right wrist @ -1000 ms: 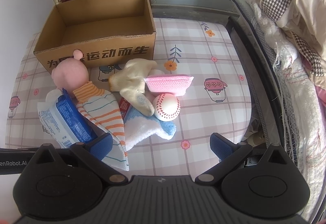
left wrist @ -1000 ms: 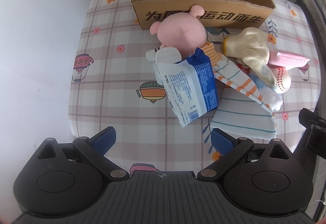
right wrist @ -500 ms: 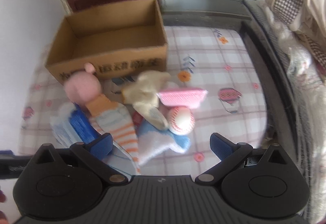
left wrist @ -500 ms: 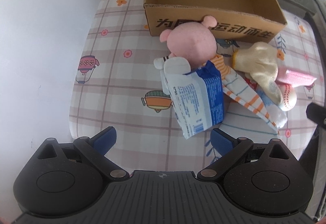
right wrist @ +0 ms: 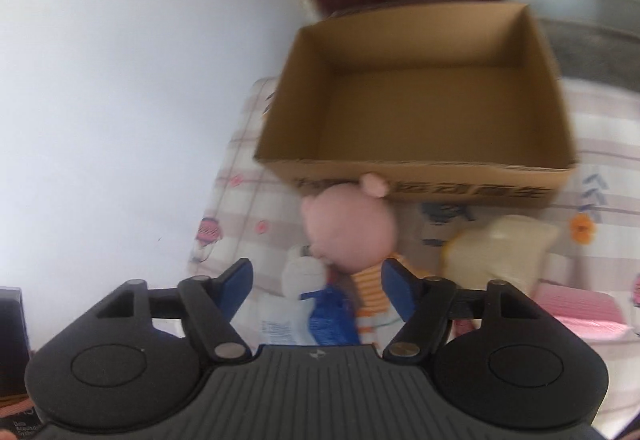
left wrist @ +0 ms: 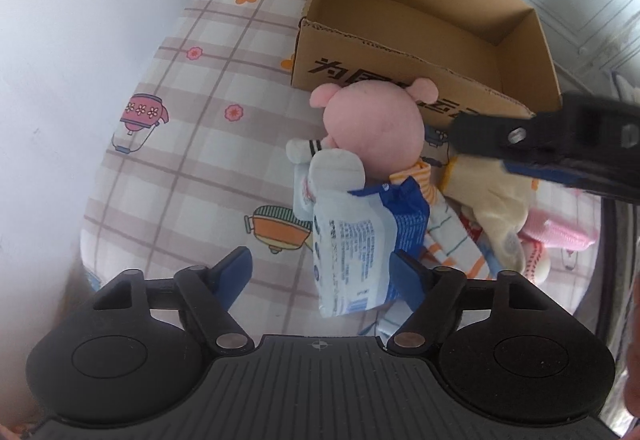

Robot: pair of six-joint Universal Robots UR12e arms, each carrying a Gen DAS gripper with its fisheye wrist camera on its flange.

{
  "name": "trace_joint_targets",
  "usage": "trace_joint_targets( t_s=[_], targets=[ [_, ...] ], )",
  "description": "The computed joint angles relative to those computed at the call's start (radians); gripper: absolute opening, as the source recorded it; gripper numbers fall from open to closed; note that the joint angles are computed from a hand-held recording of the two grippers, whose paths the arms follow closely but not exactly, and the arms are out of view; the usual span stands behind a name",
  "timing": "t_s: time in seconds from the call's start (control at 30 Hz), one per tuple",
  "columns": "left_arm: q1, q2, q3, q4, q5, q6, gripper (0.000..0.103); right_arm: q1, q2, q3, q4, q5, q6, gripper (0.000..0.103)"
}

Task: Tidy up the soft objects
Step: 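Reach the right gripper to the blue wet-wipes pack and close on it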

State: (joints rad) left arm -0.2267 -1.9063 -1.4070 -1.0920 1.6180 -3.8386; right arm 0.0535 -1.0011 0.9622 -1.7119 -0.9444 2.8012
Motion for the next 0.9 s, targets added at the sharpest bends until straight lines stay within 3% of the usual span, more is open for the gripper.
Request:
trace_joint_targets(
  t_s=[0.13, 0.2, 0.27, 0.33, 0.43, 0.57, 0.67, 0.8, 0.9],
  targets=[
    [0.018, -0.01, -0.007, 0.044, -0.058, 0.009, 0.066, 0.021, 0.051, -0.072, 0.13, 0.008, -0.082, 0.053],
    [0.024, -0.017, -0.006, 0.056, -0.082, 0.015, 0.062, 0.028, 0.08, -0.112, 0.197, -0.007, -0.103, 0.033],
    [0.028, -0.022, -0.008, 0.07, -0.108, 0.021, 0.058, 0.036, 0.104, -0.148, 0.254, -0.041, -0.114, 0.024],
    [0.03, -0.026, -0.01, 0.078, -0.125, 0.022, 0.049, 0.039, 0.12, -0.17, 0.298, -0.049, -0.124, 0.021],
    [0.028, -0.024, -0.014, 0.089, -0.126, 0.03, 0.048, 0.036, 0.136, -0.2, 0.362, -0.02, -0.144, 0.015],
    [0.037, -0.008, -0.038, 0.124, -0.17, 0.035, 0.039, 0.037, 0.132, -0.202, 0.421, -0.001, -0.167, 0.015],
    [0.036, -0.006, -0.034, 0.102, -0.164, 0.045, 0.038, 0.034, 0.108, -0.165, 0.386, 0.01, -0.136, 0.015],
    [0.033, -0.006, -0.032, 0.081, -0.128, 0.063, 0.042, 0.034, 0.072, -0.097, 0.174, -0.04, -0.032, 0.018],
    [0.045, -0.008, -0.041, 0.086, -0.167, 0.078, 0.05, 0.037, 0.111, -0.15, 0.219, -0.071, -0.002, 0.021]
  ],
)
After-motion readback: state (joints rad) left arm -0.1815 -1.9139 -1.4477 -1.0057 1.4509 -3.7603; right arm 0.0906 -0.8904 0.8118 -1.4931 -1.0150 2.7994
